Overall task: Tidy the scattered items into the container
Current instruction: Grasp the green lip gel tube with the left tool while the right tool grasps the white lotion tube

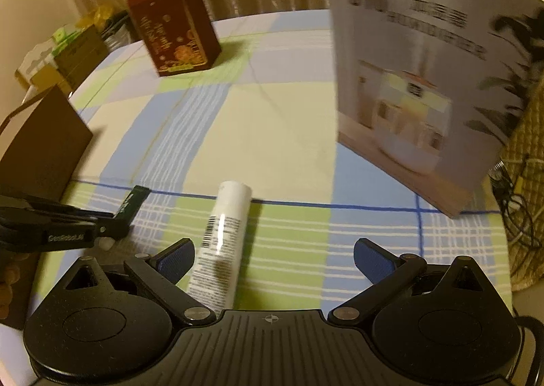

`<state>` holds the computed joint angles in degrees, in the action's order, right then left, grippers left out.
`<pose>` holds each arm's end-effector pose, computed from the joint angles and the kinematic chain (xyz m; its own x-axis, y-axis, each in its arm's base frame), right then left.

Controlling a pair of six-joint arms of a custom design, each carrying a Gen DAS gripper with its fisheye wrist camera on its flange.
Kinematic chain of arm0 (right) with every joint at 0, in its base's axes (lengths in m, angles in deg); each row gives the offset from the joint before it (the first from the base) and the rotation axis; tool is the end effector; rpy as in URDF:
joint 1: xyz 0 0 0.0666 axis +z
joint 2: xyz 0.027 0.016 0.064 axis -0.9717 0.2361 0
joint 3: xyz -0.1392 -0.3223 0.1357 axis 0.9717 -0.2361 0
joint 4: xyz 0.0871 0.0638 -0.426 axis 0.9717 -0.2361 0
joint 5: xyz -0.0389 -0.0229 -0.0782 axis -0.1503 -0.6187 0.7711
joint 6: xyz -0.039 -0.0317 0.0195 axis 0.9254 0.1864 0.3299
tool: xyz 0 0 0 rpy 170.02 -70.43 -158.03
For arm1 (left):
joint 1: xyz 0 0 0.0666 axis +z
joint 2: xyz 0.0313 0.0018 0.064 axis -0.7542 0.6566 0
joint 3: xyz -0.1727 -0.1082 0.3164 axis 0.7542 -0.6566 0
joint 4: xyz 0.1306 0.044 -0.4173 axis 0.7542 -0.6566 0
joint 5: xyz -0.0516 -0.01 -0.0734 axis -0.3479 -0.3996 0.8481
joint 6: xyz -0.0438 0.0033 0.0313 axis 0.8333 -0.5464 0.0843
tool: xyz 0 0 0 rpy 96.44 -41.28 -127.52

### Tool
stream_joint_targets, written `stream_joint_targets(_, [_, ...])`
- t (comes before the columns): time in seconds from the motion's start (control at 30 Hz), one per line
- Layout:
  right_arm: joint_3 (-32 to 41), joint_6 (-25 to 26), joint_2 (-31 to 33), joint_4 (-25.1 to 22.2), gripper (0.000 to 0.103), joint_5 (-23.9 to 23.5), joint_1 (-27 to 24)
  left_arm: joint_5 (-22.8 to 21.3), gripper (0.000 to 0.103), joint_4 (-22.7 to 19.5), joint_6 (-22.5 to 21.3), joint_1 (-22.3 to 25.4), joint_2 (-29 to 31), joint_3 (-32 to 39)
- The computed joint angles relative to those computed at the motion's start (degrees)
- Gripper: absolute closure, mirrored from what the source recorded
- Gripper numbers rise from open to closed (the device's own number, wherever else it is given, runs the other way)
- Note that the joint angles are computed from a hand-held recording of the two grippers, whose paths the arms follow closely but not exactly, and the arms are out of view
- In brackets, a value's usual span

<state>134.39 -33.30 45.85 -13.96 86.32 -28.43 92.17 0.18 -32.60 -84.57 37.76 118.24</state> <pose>0.2466 0.2478 0.4487 -0.7402 0.3795 -0.5551 0.3299 0.9243 0.1921 0.4302 -0.3174 0.4478 -0.5508 0.7213 -0.4199 0.8121 0.5793 -0.0701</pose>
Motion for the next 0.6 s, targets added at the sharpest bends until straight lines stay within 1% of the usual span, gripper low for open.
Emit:
stream_joint_targets(0.07, [0.23,1.28,1.02,1.06,0.000,0.29,0.13,-1.14,0.091,-0.27,0.15,0.47,-1.06,-0.87])
stream_joint_targets(0.13, [0.64,3.01,2.23,2.42,0.002,0.06,-0.04,-1.11,0.091,-0.84,0.49,1.10,-1.98,-1.49])
stream_joint_targets(0.17, [0.83,3.71,2.87,3.03,0.010,0.29,-0.13,-1.19,0.091,-1.22,0.51,1.36,-2.40,-1.75])
stream_joint_targets(0.2, [1.10,4.89,3.65,3.76,0.025,-0.29,-0.51,-1.51,0.091,-1.51,0.38,1.52,-2.75,-2.02])
stream_joint_targets(0.23, [1.57,5.32,4.64,3.73,0.027,-0.90,-0.96,-2.02,0.091,-1.50,0.37,1.63,-3.19,-2.44])
stream_joint_targets(0.3, [2.19,5.26,6.36,3.65,0.027,-0.44,-1.34,-2.43,0.091,-1.41,0.54,2.04,-3.55,-2.98])
stream_joint_targets(0.33, [2.54,5.67,7.29,3.32,0.033,0.21,-1.31,-2.35,0.091,-1.31,0.80,2.28,-3.65,-3.18])
stream_joint_targets(0.4, [2.49,8.90,8.22,3.84,0.062,0.67,-1.12,-2.23,0.091,-1.15,1.09,2.55,-3.89,-3.48])
stream_joint_targets(0.43, [3.26,10.46,9.17,2.67,0.066,1.55,-0.58,-2.19,0.091,-1.08,1.08,2.60,-4.04,-3.67])
stream_joint_targets(0.5, [3.24,12.72,9.00,2.84,0.070,0.78,-0.08,-1.31,0.091,-1.15,0.72,2.78,-4.45,-4.18])
stream_joint_targets(0.6, [2.34,11.22,7.61,3.40,0.070,-0.88,0.89,-0.72,0.091,-1.41,0.67,2.83,-5.19,-4.90])
